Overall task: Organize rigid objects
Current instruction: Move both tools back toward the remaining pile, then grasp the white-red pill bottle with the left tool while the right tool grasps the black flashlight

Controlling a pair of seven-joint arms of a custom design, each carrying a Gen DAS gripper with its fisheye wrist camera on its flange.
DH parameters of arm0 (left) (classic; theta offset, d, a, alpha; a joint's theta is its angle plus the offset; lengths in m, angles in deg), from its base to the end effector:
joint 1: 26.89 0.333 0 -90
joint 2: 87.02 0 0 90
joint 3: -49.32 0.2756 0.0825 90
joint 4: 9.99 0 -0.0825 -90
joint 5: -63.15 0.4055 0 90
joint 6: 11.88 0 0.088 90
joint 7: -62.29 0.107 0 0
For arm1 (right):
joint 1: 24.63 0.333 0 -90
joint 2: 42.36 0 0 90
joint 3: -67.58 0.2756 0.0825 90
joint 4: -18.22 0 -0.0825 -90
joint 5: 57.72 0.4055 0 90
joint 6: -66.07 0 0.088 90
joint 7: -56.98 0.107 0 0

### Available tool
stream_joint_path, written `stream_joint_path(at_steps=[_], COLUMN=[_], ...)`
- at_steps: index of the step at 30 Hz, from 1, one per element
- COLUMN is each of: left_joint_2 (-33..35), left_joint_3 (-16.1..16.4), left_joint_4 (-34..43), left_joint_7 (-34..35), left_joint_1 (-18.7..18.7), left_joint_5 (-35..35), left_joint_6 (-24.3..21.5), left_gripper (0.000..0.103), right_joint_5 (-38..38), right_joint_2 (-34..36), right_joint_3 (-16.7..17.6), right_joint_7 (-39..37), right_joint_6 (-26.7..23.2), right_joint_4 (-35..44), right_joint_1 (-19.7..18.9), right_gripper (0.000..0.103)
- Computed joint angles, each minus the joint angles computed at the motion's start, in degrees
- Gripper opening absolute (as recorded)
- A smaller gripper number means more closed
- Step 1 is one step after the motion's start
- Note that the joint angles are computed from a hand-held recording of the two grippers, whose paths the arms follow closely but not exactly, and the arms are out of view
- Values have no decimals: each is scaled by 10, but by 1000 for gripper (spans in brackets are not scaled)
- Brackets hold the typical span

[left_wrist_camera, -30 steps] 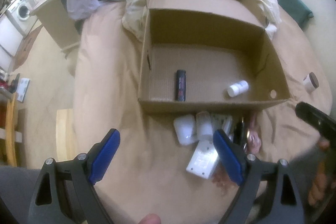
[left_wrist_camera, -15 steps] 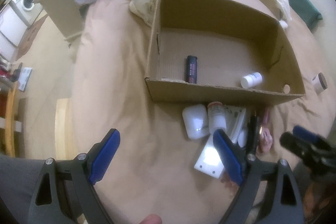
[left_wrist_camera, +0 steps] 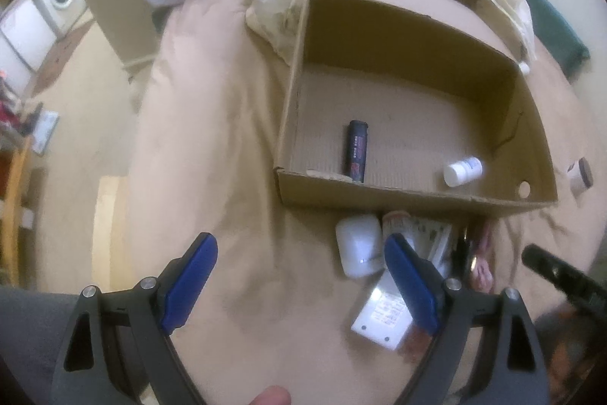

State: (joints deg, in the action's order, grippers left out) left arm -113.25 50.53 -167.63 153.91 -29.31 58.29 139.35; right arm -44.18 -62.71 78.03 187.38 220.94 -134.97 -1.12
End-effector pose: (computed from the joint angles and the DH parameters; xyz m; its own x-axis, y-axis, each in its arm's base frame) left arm 0.4298 -0.0078 0.3394 0.0062 -0.9980 0.0633 -0.9408 -0.0273 -0.3378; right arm 0.3854 0.2440 0.3360 -0.2527 -0.9133 -0.3193 -0.9220 0.3274 -0.2067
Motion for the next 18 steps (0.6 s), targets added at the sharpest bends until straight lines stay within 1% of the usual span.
stream_joint_path(at_steps=[1,3,5,7,8,9,11,13,14,16,17,18], left_joint_2=[5,21,54,77,85,89,98,116,125,146,157,168], left_joint_3=[4,6,9,11,7,0,-6,-19,-27,-40,-46,-49], left_joint_4=[4,15,42,62,69,73,83,99,105,121,128,134], left_joint_7=[4,12,24,42,51,55,75,76,68,59,55,55], left_joint_1=[-3,-8,-15,-24,-27,-28,-37,-38,-36,-32,-30,-30], left_joint_5=[-6,-13,-31,-70,-82,-86,-113,-119,-113,-100,-92,-91], left_joint_6=[-4,-14,-42,-57,-60,-62,-71,-87,-92,-104,-107,-114], left_gripper=[86,80,80,76,67,62,62,59,52,42,30,29], right_joint_5=[12,33,49,51,47,42,35,30,32,37,39,43], right_joint_2=[-2,-1,0,5,8,8,10,11,10,12,14,14], right_joint_3=[-6,-16,-21,-19,-16,-14,-10,-8,-11,-14,-15,-17], right_joint_7=[-2,-8,-18,-23,-23,-21,-18,-14,-16,-22,-24,-29], right_joint_6=[7,16,18,17,13,10,9,8,7,5,5,6], right_joint_4=[-4,-8,-8,-5,-1,1,3,5,4,5,6,7], right_joint_1=[3,8,12,12,9,6,1,-1,0,2,2,4], right_gripper=[103,103,103,103,103,103,103,103,103,103,103,103])
